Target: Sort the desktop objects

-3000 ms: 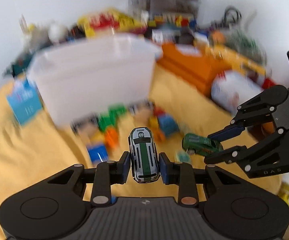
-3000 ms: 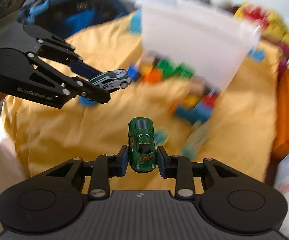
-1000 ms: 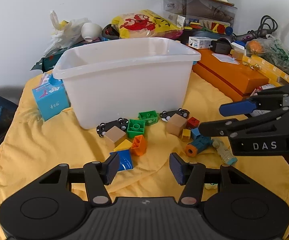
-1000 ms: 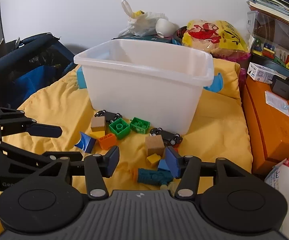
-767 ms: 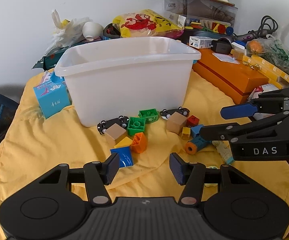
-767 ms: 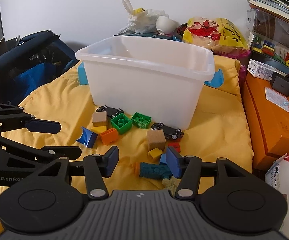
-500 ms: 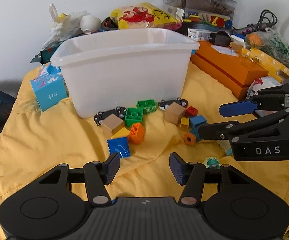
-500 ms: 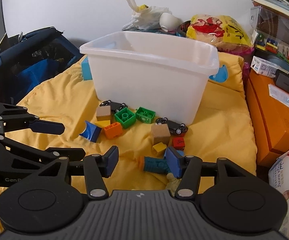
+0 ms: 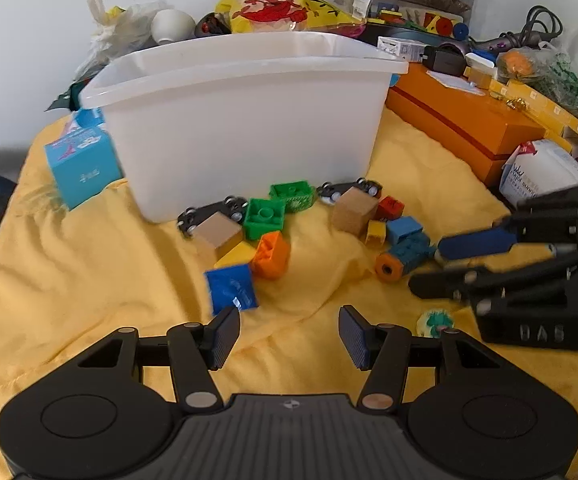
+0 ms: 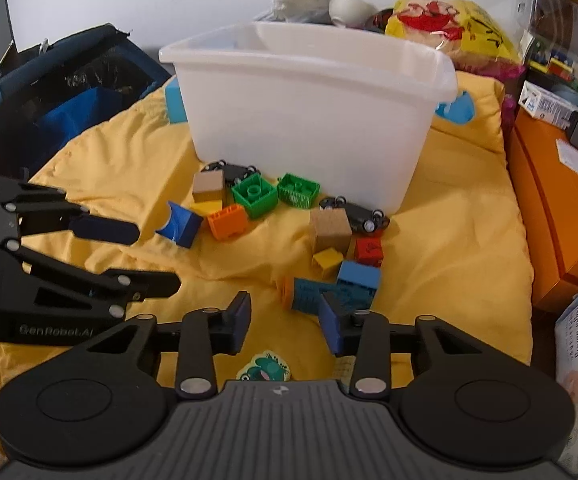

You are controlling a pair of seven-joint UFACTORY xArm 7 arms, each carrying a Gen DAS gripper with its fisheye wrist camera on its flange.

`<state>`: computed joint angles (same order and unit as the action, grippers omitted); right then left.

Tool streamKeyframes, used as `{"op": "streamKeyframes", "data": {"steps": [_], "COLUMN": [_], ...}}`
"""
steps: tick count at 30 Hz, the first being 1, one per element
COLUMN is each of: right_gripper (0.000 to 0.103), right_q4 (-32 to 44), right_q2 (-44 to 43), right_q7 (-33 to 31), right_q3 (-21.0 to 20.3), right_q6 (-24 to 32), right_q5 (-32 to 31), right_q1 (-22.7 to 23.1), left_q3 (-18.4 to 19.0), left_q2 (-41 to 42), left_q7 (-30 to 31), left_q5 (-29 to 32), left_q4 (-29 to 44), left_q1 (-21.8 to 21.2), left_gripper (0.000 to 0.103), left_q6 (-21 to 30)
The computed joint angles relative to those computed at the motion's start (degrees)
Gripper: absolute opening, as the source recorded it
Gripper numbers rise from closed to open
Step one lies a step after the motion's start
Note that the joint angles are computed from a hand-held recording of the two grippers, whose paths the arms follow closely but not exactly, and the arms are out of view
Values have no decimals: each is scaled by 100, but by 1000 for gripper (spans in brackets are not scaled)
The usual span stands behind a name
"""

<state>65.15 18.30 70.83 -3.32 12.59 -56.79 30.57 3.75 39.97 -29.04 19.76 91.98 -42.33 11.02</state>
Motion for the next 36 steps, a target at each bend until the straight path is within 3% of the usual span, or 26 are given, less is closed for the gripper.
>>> {"op": "streamKeyframes", "data": {"steps": [4,8,13,15,17,19,22,24,27,32,33,36], "right_gripper": [40,41,41,41,41,41,41,41,41,41,41,41], "right_q4": [-58,-115,-194,-213,-228,-232,-259,-278,-293,-275,-263,-223], "right_q2": [-19,-87,-163,-170,-182,-189,-223,-246,-267,-277,-275,-243], "right_q7": [49,215,321,318,350,413,493,584,666,716,746,694], "right_q3": [-29,-62,28,66,80,85,111,121,164,215,222,286], "right_q6": [10,97,160,165,185,209,223,231,264,300,293,255], "right_q5": [12,-129,-226,-211,-222,-270,-334,-418,-480,-575,-625,-631], "right_q1": [-4,-11,-144,-200,-225,-231,-247,-248,-272,-296,-289,-292], "left_q3": [-346,-619,-234,-231,-208,-386,-661,-887,-1705,-3148,-3271,-2796], "left_q2": [498,1171,1579,1679,1786,1840,1574,1154,527,180,221,-29], "left_q7": [553,1329,1880,2120,2234,2363,2395,2354,2535,3119,3166,2816], "left_q5": [-165,-363,-126,-79,-100,-299,-665,-944,-1708,-3272,-3498,-3705], "left_q4": [682,1782,2406,2552,2722,2855,2464,1789,737,-373,-406,-708], "left_q1": [287,437,186,190,194,324,500,655,1246,2385,2497,2187], "left_gripper": [56,39,39,38,29,28,28,28,28,28,28,33], "left_q6": [-88,594,989,1005,1041,1122,1024,784,533,408,460,185]}}
